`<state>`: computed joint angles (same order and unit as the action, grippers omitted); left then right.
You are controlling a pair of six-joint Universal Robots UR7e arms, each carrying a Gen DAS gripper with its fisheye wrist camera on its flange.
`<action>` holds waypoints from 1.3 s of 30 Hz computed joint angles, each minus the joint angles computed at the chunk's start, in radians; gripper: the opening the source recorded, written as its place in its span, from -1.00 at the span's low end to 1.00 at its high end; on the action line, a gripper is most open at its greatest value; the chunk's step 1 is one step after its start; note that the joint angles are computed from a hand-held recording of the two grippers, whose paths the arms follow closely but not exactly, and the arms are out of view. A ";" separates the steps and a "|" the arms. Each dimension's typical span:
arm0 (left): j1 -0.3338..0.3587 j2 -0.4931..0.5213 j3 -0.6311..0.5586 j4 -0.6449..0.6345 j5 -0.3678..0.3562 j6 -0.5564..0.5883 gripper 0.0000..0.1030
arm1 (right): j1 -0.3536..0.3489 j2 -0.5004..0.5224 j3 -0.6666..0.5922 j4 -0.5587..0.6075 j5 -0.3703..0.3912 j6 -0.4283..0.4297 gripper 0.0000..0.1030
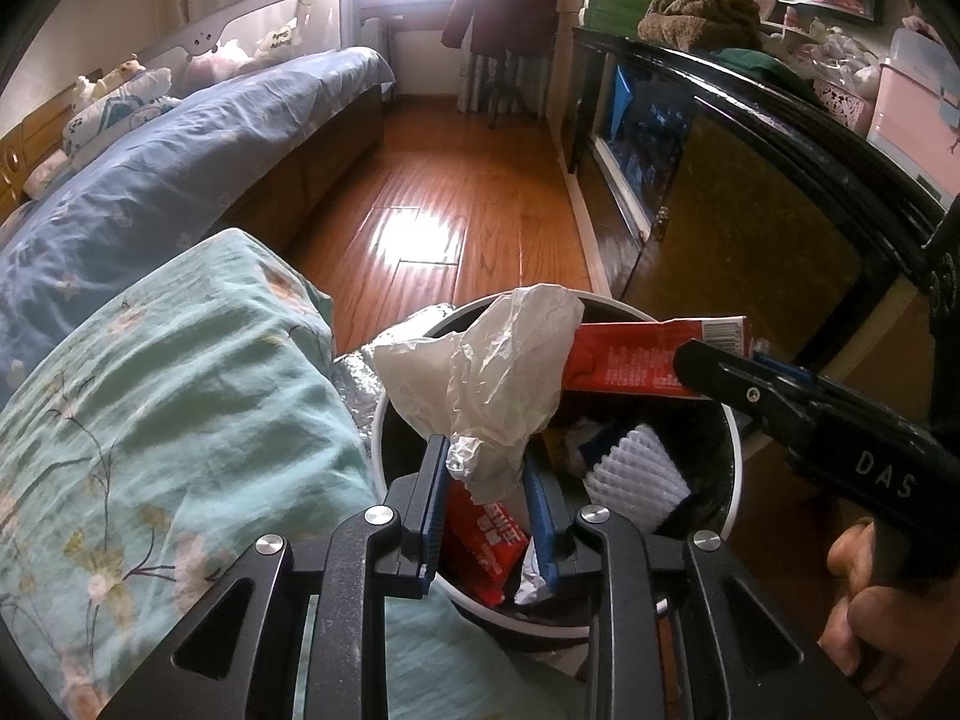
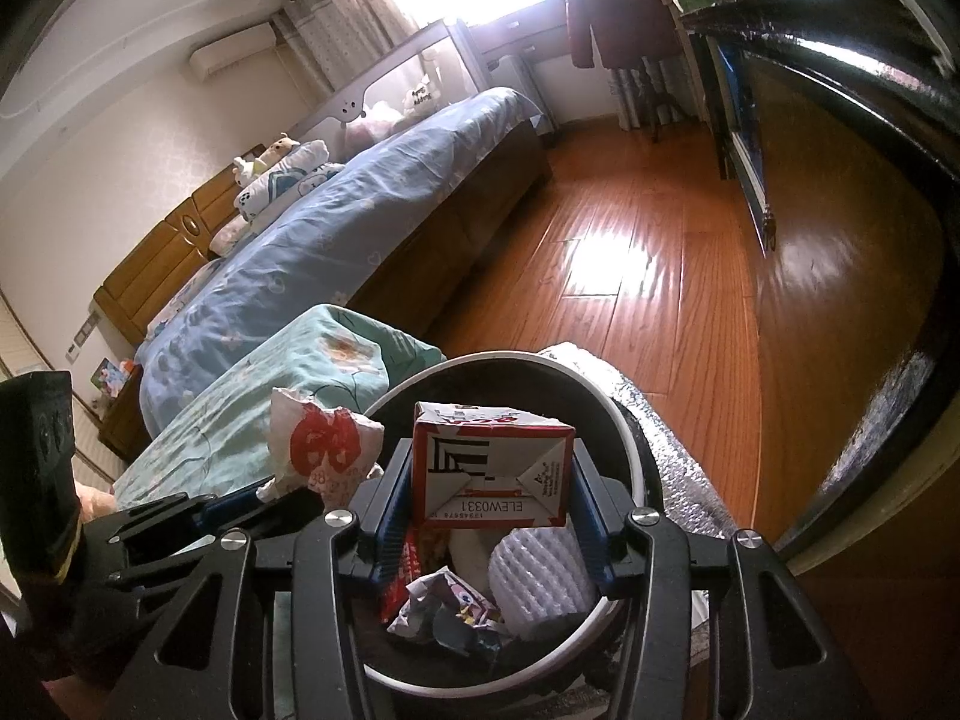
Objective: Collect trash
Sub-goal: 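Open left tool to drop tissue while right tool drops milk carton into bin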
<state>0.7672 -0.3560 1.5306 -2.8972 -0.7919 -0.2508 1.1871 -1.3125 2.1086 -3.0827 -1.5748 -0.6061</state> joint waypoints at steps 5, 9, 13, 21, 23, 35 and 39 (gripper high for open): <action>-0.002 -0.009 0.018 -0.009 0.000 -0.003 -0.37 | -0.009 -0.017 0.006 0.022 0.017 0.018 0.00; -0.006 -0.022 0.042 -0.022 0.009 -0.011 -0.19 | -0.011 -0.028 0.014 0.023 0.022 0.024 0.06; -0.014 -0.040 0.076 -0.042 0.021 -0.024 0.00 | -0.002 -0.029 0.018 0.019 0.016 0.032 0.18; -0.035 -0.088 0.158 -0.086 0.034 -0.052 0.07 | 0.020 -0.048 0.048 0.009 0.015 0.032 0.29; -0.042 -0.103 0.185 -0.104 0.037 -0.059 0.08 | 0.026 -0.060 0.062 0.004 0.020 0.030 0.35; -0.127 -0.236 0.500 -0.296 0.114 -0.251 0.23 | 0.033 -0.138 0.205 -0.081 0.054 0.018 0.82; -0.175 -0.281 0.609 -0.341 0.189 -0.349 0.30 | 0.035 -0.153 0.271 -0.167 0.068 -0.005 0.84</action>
